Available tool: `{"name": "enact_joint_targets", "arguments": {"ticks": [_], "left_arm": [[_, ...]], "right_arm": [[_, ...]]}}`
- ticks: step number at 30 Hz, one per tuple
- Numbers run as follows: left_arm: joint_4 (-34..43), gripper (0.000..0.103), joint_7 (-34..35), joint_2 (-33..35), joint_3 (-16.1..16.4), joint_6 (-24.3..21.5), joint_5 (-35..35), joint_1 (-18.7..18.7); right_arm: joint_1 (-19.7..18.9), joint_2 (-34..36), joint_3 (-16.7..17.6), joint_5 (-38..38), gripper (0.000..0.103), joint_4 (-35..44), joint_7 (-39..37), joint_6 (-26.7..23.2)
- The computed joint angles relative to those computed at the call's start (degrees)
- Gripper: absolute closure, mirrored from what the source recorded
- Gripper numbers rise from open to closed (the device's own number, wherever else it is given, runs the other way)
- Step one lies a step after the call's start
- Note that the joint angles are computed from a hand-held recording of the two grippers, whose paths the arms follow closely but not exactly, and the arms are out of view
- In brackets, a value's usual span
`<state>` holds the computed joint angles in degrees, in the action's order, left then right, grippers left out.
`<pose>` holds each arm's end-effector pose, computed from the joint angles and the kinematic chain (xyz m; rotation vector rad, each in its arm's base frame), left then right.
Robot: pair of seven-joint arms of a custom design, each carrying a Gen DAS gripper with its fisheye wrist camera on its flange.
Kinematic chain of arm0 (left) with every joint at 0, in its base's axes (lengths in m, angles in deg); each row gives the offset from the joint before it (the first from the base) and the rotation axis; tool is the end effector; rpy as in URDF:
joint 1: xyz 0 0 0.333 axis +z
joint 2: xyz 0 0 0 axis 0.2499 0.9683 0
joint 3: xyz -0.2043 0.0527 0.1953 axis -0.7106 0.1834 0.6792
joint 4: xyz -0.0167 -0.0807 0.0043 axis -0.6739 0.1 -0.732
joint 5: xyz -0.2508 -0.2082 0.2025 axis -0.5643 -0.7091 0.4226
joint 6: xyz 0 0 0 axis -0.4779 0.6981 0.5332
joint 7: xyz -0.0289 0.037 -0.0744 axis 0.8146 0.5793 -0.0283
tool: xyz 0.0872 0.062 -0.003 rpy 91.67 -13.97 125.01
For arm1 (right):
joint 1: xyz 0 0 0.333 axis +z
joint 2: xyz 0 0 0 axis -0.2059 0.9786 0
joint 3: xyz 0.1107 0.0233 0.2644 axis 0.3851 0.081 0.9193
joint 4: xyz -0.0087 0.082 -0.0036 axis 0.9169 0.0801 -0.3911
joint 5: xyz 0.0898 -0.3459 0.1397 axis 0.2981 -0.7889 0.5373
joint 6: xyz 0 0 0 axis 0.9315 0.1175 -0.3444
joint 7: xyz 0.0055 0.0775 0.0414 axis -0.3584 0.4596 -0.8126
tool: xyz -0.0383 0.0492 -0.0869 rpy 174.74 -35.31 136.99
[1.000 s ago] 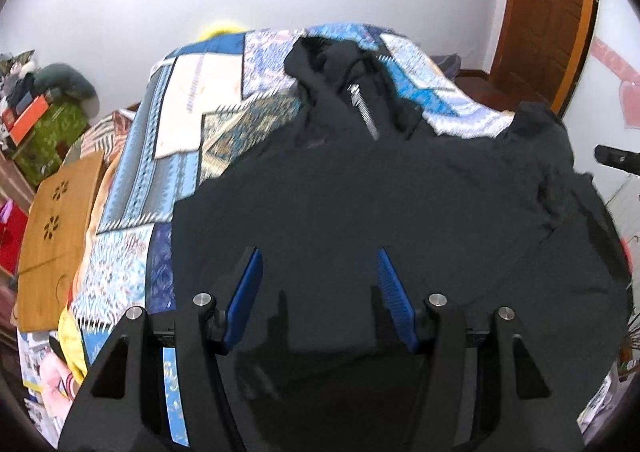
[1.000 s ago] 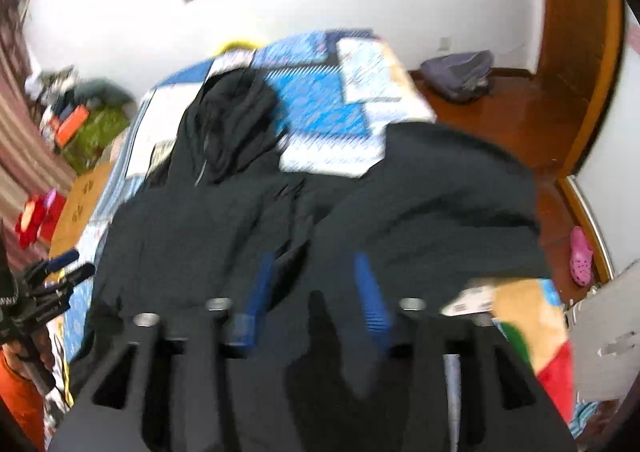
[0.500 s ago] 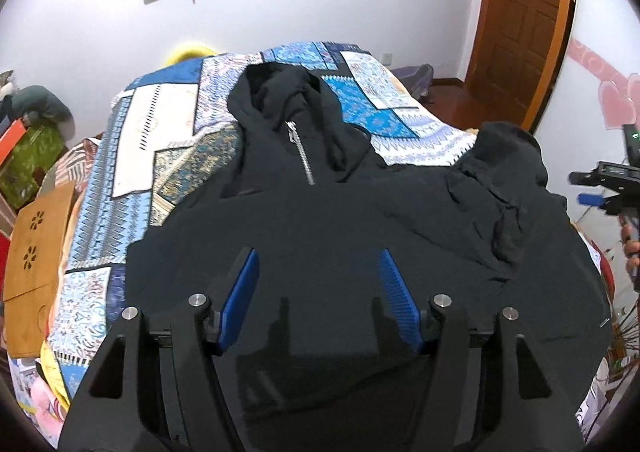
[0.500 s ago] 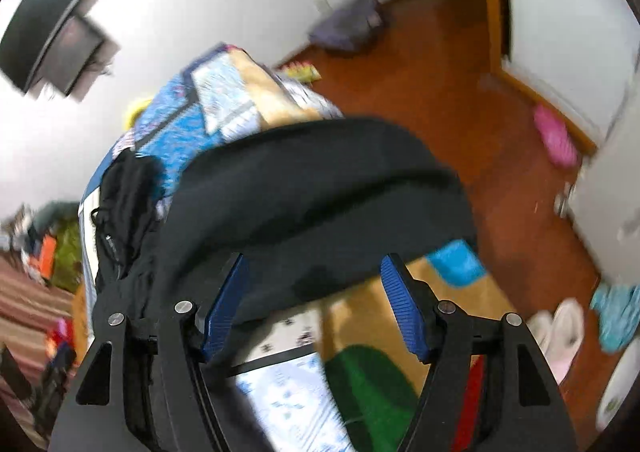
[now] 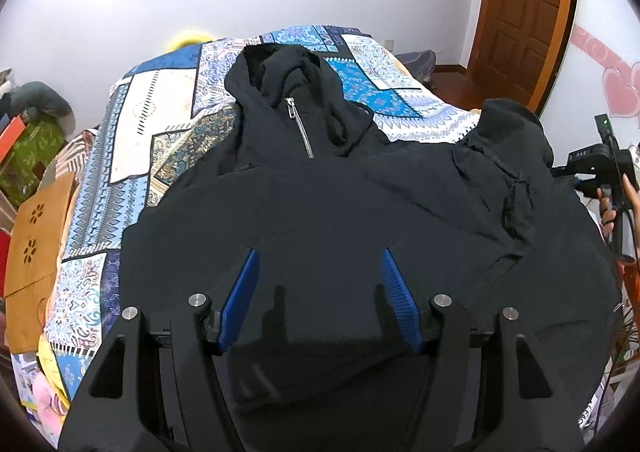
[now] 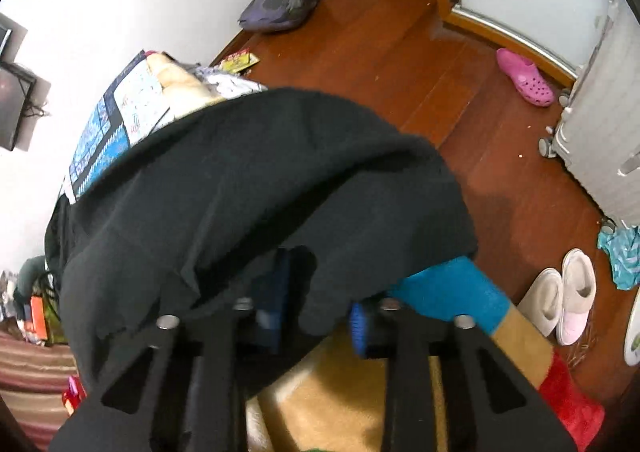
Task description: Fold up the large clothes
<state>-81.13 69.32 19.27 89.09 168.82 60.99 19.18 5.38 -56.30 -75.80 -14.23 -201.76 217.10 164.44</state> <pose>0.4456 0.0644 0.5341 -1.4076 2.2344 -0.7834 0.3784 0.1807 0.5015 -0.8531 2.4887 -0.2048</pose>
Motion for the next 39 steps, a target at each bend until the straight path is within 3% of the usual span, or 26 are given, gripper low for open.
{"name": "enact_joint_targets", "arguments": {"ticks": [5, 7, 13, 19, 24, 28, 34, 39], "left_arm": [[-0.79, 0.041, 1.84, -1.31, 0.7, 1.2, -0.7, -0.34], [-0.82, 0.041, 2.29, -1.54, 0.9, 1.23, -0.95, -0.44], [-0.67, 0.041, 2.94, -2.31, 1.7, 0.34, -2.49, -0.65], [-0.73, 0.041, 3.4, -3.12, 2.12, 0.03, -3.41, -0.46], [-0.67, 0.041, 3.81, -3.55, 2.67, -0.57, -3.93, -0.02], [-0.94, 0.041, 4.3, -3.9, 2.88, -0.86, -3.49, 0.7], [-1.82, 0.041, 5.41, -4.55, 3.28, -0.38, -2.96, 1.41], [-1.46, 0.041, 5.08, -3.86, 3.24, -0.56, -3.0, 1.81]], "right_arm": [[-1.39, -1.1, 5.28, -8.31, 0.094, 7.1, 0.24, -9.68], [-1.24, -1.62, 6.27, -11.45, 0.094, 9.78, -0.47, -11.42], [0.37, 0.1, 8.6, -17.89, 0.095, 18.8, -4.88, -10.51], [4.19, 9.61, 11.17, -20.25, 0.096, 29.69, -11.74, -7.19], [8.19, 18.48, 11.23, -19.93, 0.096, 33.95, -14.82, -4.29], [12.28, 26.96, 8.88, -14.48, 0.096, 38.09, -20.24, -2.44], [17.15, 36.23, 7.13, -9.59, 0.091, 44.57, -27.03, -7.16], [18.44, 35.13, 6.08, -6.77, 0.087, 44.02, -30.8, -9.61]]}}
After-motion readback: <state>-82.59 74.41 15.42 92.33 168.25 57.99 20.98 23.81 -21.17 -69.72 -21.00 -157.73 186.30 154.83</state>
